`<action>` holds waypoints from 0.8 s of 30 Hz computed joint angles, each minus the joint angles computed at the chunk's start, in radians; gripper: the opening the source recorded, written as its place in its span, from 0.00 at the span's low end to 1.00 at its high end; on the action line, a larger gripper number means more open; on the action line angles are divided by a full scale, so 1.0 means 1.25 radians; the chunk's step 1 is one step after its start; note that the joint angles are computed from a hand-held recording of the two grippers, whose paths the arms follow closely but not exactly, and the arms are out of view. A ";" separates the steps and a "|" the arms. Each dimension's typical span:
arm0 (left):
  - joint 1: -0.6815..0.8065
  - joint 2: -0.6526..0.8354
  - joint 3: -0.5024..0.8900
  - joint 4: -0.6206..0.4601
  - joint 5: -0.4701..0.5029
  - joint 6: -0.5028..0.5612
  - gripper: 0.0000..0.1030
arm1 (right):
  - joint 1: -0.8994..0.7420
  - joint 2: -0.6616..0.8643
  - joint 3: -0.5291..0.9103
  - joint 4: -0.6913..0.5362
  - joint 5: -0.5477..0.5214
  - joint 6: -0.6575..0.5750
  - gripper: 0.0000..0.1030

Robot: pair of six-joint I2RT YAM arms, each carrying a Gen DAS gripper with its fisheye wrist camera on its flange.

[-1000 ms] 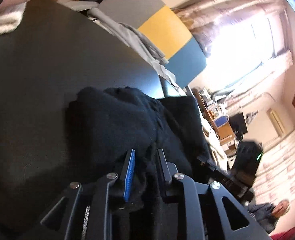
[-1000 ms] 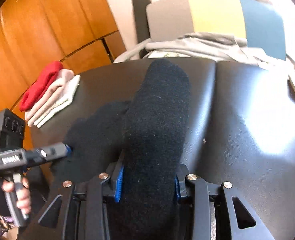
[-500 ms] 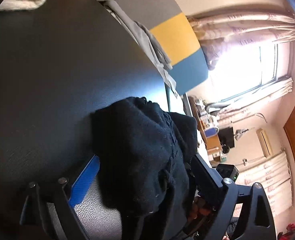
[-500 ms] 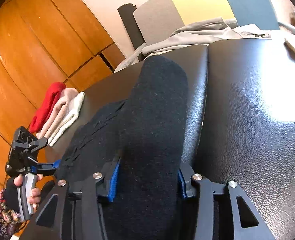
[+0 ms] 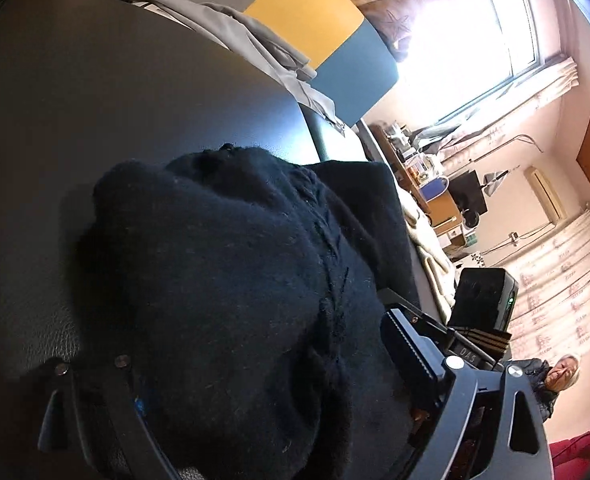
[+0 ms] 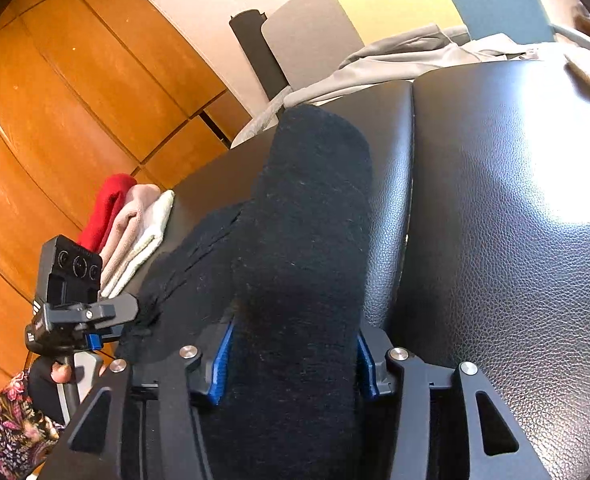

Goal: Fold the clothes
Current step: 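Grasp the folded black sweater with the right tool while the left tool pinches its side, then lift the black sweater with both tools and carry it onto the red sweater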

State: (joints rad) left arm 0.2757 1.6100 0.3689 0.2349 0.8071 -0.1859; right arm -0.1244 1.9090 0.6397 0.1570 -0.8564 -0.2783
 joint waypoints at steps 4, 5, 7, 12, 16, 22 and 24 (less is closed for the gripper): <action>0.027 0.017 0.001 -0.008 -0.007 0.007 0.58 | 0.003 0.001 0.002 -0.001 0.003 0.002 0.48; 0.039 0.028 0.004 -0.009 0.003 0.008 0.49 | 0.004 0.000 0.002 -0.002 0.005 0.003 0.48; 0.057 0.044 0.008 -0.013 0.018 0.013 0.41 | 0.008 -0.004 0.004 -0.009 0.012 0.006 0.49; 0.063 0.034 -0.011 0.001 0.031 0.005 0.26 | 0.030 -0.049 0.000 -0.042 0.047 0.001 0.42; 0.114 -0.069 -0.038 -0.058 0.060 0.038 0.22 | 0.056 -0.130 0.032 -0.162 0.049 -0.036 0.39; 0.396 -0.253 0.044 -0.466 0.195 0.314 0.22 | 0.205 -0.217 0.140 -0.275 0.054 -0.005 0.39; 0.514 -0.247 0.129 -0.642 0.229 0.452 0.22 | 0.263 -0.213 0.199 -0.297 0.051 0.022 0.39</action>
State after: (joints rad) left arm 0.9177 1.3014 0.5303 -0.5681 1.0930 0.3790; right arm 0.2047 1.6432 0.8887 -0.2148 -0.7932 -0.2512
